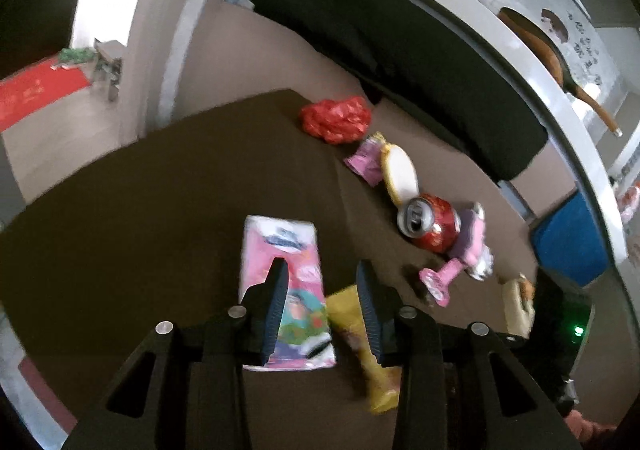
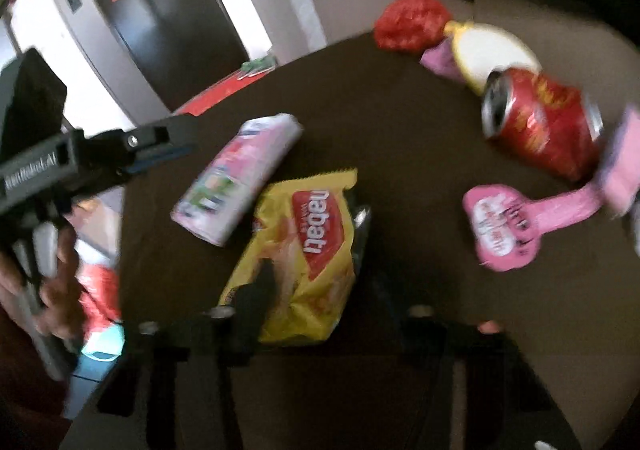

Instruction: Collect trash

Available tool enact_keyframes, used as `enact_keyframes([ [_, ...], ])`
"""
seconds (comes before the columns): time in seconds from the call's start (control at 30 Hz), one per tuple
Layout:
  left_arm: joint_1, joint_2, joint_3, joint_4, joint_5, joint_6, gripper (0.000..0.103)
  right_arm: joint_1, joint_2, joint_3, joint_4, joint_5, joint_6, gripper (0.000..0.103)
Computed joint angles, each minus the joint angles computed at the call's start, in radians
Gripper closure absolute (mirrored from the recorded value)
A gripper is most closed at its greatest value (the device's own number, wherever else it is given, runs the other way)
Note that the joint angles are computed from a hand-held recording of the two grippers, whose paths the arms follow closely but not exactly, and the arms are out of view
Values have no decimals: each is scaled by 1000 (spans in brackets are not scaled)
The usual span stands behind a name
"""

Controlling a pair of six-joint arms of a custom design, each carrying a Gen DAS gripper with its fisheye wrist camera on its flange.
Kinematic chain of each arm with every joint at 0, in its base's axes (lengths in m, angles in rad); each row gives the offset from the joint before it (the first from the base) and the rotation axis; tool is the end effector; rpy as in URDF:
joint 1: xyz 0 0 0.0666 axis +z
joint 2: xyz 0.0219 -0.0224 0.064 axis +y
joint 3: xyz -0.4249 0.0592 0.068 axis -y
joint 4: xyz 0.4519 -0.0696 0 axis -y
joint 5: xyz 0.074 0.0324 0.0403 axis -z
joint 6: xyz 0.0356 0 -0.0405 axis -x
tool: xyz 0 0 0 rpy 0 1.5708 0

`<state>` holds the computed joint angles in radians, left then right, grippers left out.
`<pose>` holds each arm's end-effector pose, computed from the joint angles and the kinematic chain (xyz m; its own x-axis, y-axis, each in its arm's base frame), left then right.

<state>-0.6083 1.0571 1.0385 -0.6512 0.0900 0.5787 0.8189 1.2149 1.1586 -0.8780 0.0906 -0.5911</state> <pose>0.3343 -0.2372 0.4576 -0.7694 -0.1280 -0.6258 0.2462 0.8446 -0.4755 0.3125 0.3289 0.4390 -0.8410 -0.0868 -0.5341 -0.2674 0.9248 0.2708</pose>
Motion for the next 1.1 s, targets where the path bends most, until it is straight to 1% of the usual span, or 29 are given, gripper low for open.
enact_keyframes([
  [0.03, -6, -3, -1, -3, -26, -1, 66, 5, -17, -11, -2, 5, -10, 85],
  [0.07, -11, -6, -2, -6, -61, -9, 66, 7, -35, -21, -17, 30, -16, 86],
  [0.13, -26, -6, -2, -20, -137, -31, 66, 16, -71, -37, -73, 115, -23, 87],
  [0.17, -31, -4, -1, -26, -157, -35, 65, 15, -93, -50, -98, 143, -33, 87],
  [0.2, -33, 3, 1, -35, -167, -37, 64, 9, -128, -73, -125, 165, -54, 87],
  [0.27, -30, 21, 6, -52, -154, -40, 59, 1, -177, -103, -164, 205, -83, 87],
  [0.3, -30, 34, 12, -63, -146, -43, 58, 1, -210, -122, -199, 247, -105, 87],
  [0.37, -35, 58, 21, -83, -149, -51, 56, 1, -259, -149, -243, 294, -142, 87],
  [0.43, -44, 86, 35, -108, -166, -56, 56, -14, -295, -173, -259, 313, -162, 86],
  [0.5, -43, 109, 46, -121, -158, -50, 56, -31, -344, -200, -275, 325, -186, 83],
  [0.53, -43, 113, 46, -121, -154, -44, 54, -31, -357, -208, -275, 331, -196, 79],
  [0.6, -41, 121, 49, -118, -155, -28, 52, -30, -401, -232, -249, 328, -213, 69],
  [0.63, -41, 124, 51, -119, -153, -19, 52, -22, -408, -233, -242, 332, -222, 62],
  [0.67, -41, 126, 53, -120, -152, -12, 52, -16, -421, -239, -231, 340, -227, 58],
  [0.77, -39, 142, 72, -143, -147, 10, 52, 1, -429, -243, -204, 376, -225, 57],
  [0.83, -41, 152, 84, -158, -157, 22, 52, 9, -423, -239, -195, 392, -218, 56],
  [0.93, -52, 171, 105, -179, -187, 40, 52, 16, -438, -246, -181, 390, -218, 55],
  [1.0, -57, 184, 118, -187, -194, 50, 52, 22, -452, -258, -170, 386, -223, 55],
  [1.07, -64, 197, 130, -191, -175, 39, 52, 28, -459, -262, -168, 387, -232, 55],
  [1.1, -75, 204, 138, -198, -174, 21, 53, 32, -464, -264, -171, 391, -239, 55],
])
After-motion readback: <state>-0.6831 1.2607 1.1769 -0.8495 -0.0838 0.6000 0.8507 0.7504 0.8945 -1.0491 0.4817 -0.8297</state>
